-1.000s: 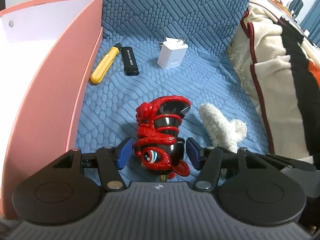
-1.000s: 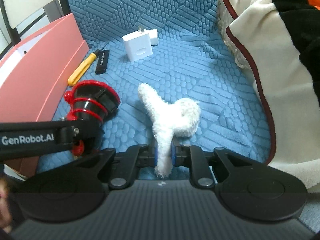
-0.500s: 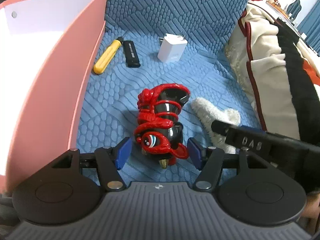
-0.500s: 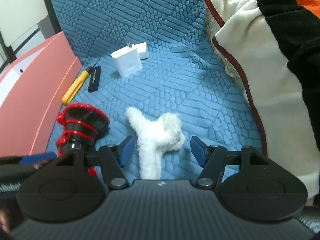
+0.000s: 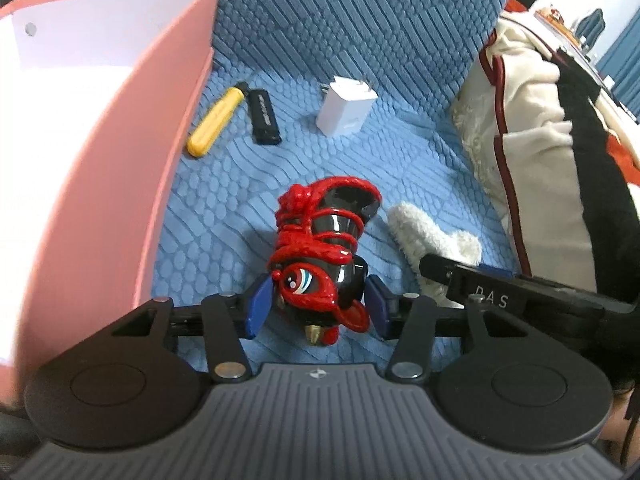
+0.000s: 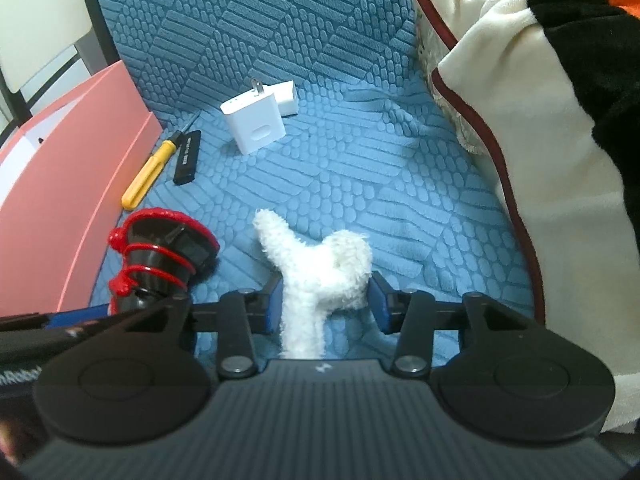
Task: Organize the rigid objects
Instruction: 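Lift the red-and-black toy with the left gripper while the right gripper lifts the white plush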
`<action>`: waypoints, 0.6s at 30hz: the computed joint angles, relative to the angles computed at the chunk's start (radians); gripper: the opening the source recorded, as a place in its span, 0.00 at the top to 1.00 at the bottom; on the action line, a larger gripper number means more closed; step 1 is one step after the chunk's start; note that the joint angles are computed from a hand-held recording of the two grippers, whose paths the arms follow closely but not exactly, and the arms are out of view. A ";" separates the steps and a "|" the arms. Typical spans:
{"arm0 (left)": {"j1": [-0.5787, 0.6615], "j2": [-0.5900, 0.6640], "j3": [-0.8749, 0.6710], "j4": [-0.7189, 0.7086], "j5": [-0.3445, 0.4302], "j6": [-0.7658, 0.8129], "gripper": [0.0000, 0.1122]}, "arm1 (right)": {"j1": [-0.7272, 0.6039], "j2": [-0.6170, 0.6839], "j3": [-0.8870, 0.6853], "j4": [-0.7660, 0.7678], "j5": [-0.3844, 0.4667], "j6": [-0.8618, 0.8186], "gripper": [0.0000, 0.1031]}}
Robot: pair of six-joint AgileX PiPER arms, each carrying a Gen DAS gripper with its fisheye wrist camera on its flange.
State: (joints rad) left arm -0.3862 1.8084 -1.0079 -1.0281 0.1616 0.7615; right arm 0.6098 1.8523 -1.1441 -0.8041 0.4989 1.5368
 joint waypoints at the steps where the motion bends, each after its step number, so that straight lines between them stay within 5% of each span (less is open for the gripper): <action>1: 0.007 -0.010 0.007 -0.058 0.003 0.054 0.51 | -0.002 0.000 0.000 0.002 -0.002 0.002 0.55; 9: 0.063 -0.078 0.036 -0.423 0.059 0.405 0.62 | -0.005 0.002 -0.001 0.004 -0.007 0.006 0.55; 18: 0.053 -0.049 -0.017 -0.411 0.045 0.401 0.62 | -0.003 0.004 -0.001 -0.006 -0.008 0.015 0.54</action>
